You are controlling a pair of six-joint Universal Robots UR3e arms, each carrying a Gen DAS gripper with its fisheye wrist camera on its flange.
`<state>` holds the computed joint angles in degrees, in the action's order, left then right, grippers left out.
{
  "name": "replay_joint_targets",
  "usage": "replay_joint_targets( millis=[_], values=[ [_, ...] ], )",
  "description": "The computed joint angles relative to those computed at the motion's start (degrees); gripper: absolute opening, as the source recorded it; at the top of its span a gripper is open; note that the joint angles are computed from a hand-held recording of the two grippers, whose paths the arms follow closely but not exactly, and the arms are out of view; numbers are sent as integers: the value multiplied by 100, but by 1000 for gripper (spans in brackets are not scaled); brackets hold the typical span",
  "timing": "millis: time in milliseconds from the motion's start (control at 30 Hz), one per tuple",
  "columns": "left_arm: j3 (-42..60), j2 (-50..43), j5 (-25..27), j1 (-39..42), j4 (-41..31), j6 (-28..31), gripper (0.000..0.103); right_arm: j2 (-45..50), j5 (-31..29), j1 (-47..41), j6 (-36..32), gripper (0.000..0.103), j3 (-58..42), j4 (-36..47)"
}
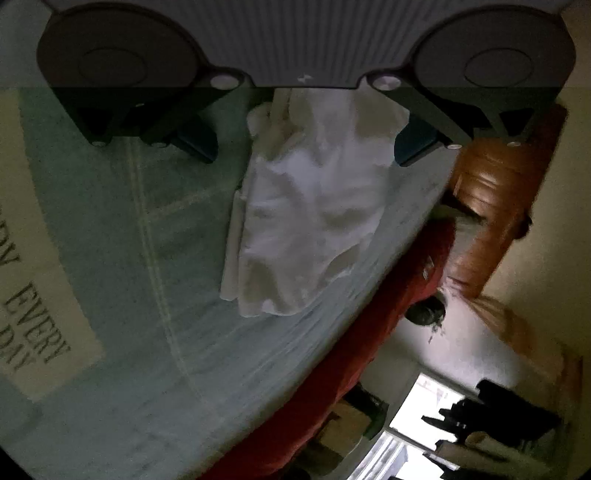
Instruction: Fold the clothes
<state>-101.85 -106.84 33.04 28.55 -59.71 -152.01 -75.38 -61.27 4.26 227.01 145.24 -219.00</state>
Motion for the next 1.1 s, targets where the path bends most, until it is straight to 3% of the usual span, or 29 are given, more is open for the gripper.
replay_joint_targets(
  millis=[167,400,567,667,767,967,1100],
  values=[
    [829,-903,-176,-287,304,-632,96,608,424,-352,245,103,-507,-126],
    [2236,-1979,-313,-809,351,-1229,98,1280,364,-311,439,103,-1656,315],
    [2345,-1908,-381,-833,-426,-678,98,1186,200,-116,308,103,-1955,872],
    [2219,-1659,-440,-675,-1446,177,98,953,599,-142,168,103,-1604,919],
    [2174,-1622,-418,-644,-1725,532,98,899,850,-169,30,103,-1241,598],
    [2783,-2259,-532,-910,-1020,-301,98,1284,1011,-318,400,103,-1737,671],
    [2820,-2333,-650,-874,-1140,-60,98,1548,971,-293,538,103,-2064,671]
  ],
)
